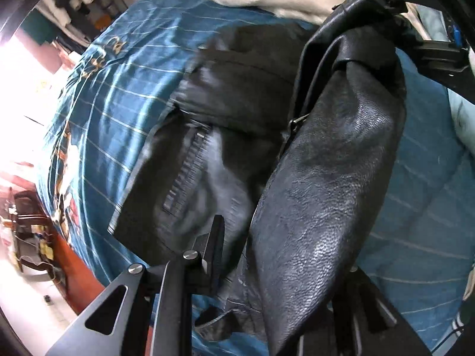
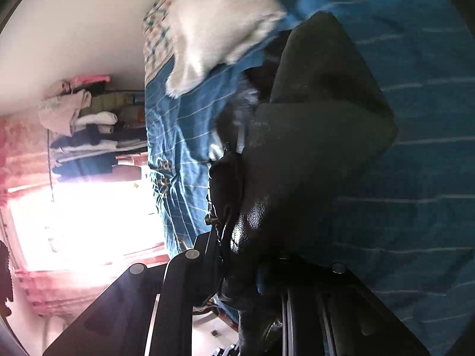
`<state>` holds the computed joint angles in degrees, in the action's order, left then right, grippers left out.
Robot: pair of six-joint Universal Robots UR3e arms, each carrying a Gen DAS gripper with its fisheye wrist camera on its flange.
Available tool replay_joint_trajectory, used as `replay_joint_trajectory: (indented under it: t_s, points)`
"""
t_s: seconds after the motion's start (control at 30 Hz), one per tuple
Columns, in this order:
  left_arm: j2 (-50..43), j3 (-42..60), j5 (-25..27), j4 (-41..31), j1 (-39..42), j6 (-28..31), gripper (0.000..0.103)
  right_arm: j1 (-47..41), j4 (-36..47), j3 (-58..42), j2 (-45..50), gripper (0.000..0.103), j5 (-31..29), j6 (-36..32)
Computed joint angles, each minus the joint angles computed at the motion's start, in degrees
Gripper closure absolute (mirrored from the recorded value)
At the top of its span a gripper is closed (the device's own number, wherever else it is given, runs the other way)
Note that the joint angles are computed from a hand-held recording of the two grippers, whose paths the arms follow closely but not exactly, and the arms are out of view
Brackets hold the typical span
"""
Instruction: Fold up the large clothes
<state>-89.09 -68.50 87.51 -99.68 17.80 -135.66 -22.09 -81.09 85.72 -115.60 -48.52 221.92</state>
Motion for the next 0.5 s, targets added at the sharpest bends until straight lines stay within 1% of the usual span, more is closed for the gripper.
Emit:
replay_joint_trajectory:
  t_s: [0.03, 0.07, 0.17, 0.2, 0.3, 0.4, 0.47, 0.5]
  points:
    - [-3.73, 3.99, -0.76, -0.80, 1.46, 0.46, 0.079, 5.61, -8.66, -1.57, 6.00, 0.085, -2.18, 6.17]
    - [-6.51, 6.93, -1.24, -1.38, 2.39, 0.67, 0.079, 10.04, -12.99, -5.02, 12.00, 0.085, -4.26, 9.70]
    - [-16.24, 17.53, -2.48, -4.22, 5.08, 0.59, 0.079, 18.21, -15.43, -17.53, 27.64, 0.085, -9.27, 14.60]
    - [-18.90, 20.57, -2.63, -5.35, 5.78, 0.56, 0.079, 19.76, -14.95, -21.15, 31.34, 0.085, -10.24, 15.18]
    - [-28.65, 30.63, -2.80, -8.39, 7.38, -0.03, 0.079, 24.57, -11.04, -36.85, 46.38, 0.085, -13.14, 16.61]
    - [-37.56, 40.34, -3.31, -13.11, 8.73, -0.27, 0.079, 27.10, -8.10, -44.79, 54.57, 0.085, -15.22, 17.13]
    - [-41.09, 44.67, -3.68, -15.77, 9.31, -0.10, 0.079, 28.02, -6.89, -46.97, 57.49, 0.085, -15.96, 17.33]
    - [-43.65, 48.59, -3.78, -18.78, 9.64, 0.24, 0.079, 28.26, -4.43, -50.53, 59.83, 0.085, -16.07, 16.98]
